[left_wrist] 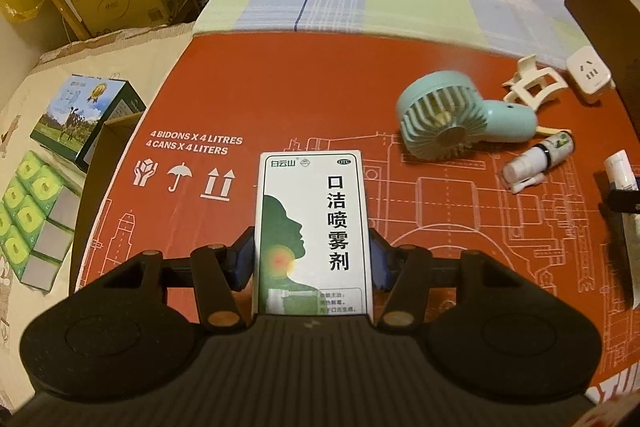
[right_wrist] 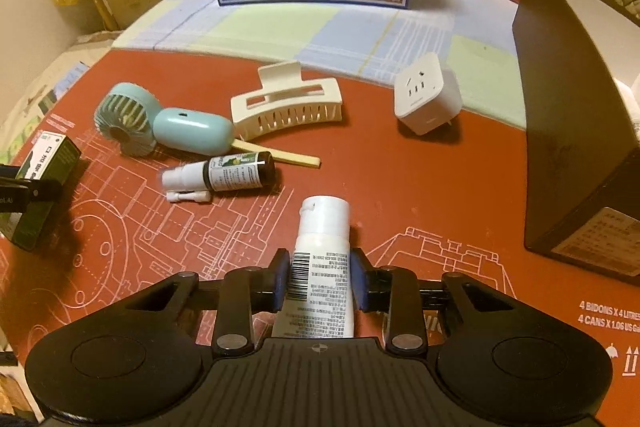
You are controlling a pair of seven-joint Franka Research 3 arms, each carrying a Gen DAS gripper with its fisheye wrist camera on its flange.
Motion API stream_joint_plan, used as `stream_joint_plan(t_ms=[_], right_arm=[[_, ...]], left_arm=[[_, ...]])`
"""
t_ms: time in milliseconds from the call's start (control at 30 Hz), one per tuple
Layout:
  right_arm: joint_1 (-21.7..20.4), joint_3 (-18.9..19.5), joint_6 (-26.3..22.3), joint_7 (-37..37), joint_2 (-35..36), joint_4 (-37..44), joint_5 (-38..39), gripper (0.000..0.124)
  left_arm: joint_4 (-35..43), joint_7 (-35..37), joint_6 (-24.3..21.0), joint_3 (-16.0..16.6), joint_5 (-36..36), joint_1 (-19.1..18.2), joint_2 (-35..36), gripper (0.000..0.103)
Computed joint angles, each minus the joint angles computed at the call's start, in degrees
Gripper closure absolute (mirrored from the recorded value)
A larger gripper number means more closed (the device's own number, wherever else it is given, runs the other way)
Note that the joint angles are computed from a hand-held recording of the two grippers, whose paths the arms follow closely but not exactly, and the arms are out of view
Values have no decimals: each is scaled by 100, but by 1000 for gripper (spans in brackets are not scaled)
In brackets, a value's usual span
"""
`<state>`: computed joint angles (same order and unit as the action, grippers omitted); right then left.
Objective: Organize rigid objects
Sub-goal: 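Carry the spray box and white tube into the cardboard box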
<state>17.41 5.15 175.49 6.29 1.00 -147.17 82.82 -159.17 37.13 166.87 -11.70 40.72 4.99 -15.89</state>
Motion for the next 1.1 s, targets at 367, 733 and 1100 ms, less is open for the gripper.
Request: stream_joint_plan(t_ms=[367,733,1100], right_arm=[[-87,-248,-389,-379,-758,-380,304,95],[-333,-643,-773,-382,-1720,-881,78,95],[-856,-1349,-1273,38,-2345,-909,-728,95]], left_arm=[[-96,117,-39,-169,-439,-401,-691,51],[443,212,353,-540,-535,-679,-489,51],[1861,236,557,-797,-77,-1166,755,51]])
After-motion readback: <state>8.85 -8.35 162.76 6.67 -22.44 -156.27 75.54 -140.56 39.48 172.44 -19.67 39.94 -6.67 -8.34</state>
